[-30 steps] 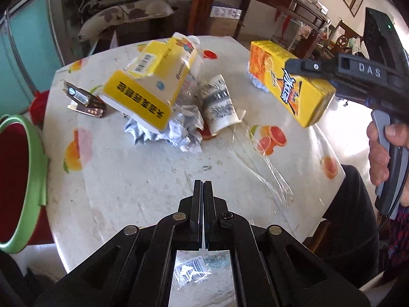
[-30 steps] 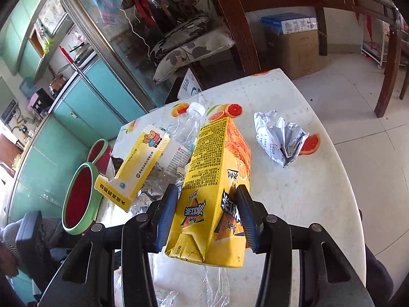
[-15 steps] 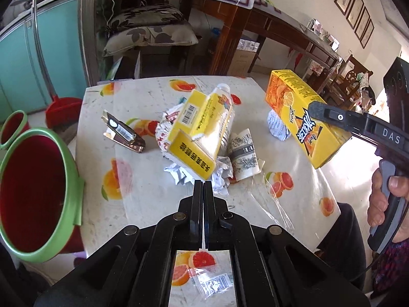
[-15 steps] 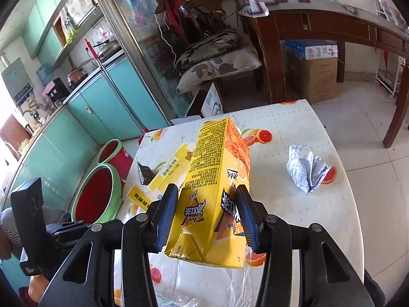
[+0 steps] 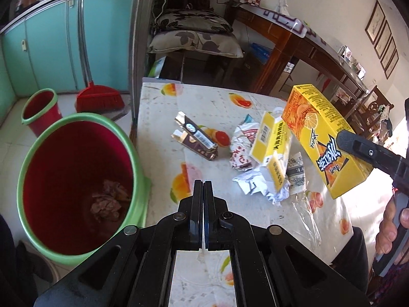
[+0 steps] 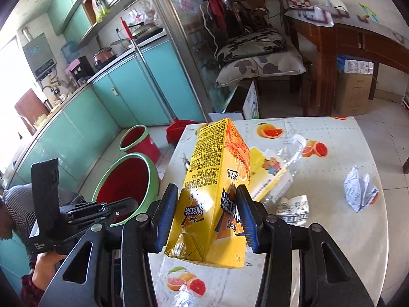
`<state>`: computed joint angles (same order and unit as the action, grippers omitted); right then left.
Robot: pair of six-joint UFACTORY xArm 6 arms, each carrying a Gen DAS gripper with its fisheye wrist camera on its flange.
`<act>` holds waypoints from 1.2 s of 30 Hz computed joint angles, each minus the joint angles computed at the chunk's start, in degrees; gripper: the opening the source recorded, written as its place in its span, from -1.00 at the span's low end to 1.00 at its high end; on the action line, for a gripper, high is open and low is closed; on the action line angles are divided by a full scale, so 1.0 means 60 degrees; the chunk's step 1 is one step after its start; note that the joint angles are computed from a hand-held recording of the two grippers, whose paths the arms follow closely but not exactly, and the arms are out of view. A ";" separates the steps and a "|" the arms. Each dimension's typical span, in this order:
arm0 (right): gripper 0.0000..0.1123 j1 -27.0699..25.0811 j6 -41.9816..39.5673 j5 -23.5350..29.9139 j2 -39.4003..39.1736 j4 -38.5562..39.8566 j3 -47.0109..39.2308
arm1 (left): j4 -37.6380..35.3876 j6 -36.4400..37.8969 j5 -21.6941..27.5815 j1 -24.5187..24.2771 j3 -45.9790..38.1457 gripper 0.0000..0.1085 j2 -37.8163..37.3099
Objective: Collect trash
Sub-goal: 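Carry the carton and wrapper over the red bin and release both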
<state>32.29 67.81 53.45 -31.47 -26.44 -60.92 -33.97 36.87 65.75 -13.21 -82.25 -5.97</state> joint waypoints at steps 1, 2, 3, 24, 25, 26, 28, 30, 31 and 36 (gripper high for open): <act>-0.20 0.0009 -0.0098 -0.0206 0.0260 0.0099 -0.0124 | 0.0054 -0.0022 -0.0042 0.0101 -0.0044 -1.00 0.0081; -0.20 0.0041 -0.0165 -0.0387 0.0532 0.0167 -0.0238 | 0.0122 -0.0050 -0.0084 0.0193 -0.0090 -1.00 0.0178; -0.20 0.0009 -0.0336 -0.0597 0.0773 0.0315 -0.0329 | 0.0166 -0.0066 -0.0093 0.0293 -0.0159 -1.00 0.0289; -0.20 -0.0352 -0.4162 -0.2927 0.6135 0.3673 -0.3854 | 0.1285 -0.0821 -0.0646 0.1205 -0.2041 -1.00 0.2631; -0.20 -0.0361 -0.4360 -0.2859 0.6383 0.3784 -0.4110 | 0.1327 -0.0840 -0.0666 0.1215 -0.2062 -1.00 0.2674; -0.20 -0.0391 -0.4531 -0.2753 0.6573 0.3860 -0.4321 | 0.1377 -0.0869 -0.0670 0.1222 -0.2098 -1.00 0.2727; -0.20 -0.0404 -0.4702 -0.2697 0.6873 0.3925 -0.4589 | 0.1504 -0.0963 -0.0742 0.1221 -0.2098 -1.00 0.2776; -0.20 -0.0431 -0.4835 -0.2681 0.7037 0.4051 -0.4728 | 0.1581 -0.1068 -0.0857 0.1224 -0.2060 -1.00 0.2795; -0.20 -0.0448 -0.4886 -0.2744 0.7130 0.4093 -0.4786 | 0.1582 -0.1101 -0.0934 0.1236 -0.2029 -1.00 0.2797; -0.20 -0.0465 -0.5163 -0.2692 0.7512 0.4200 -0.5183 | 0.1644 -0.1218 -0.1029 0.1260 -0.2146 -1.00 0.2969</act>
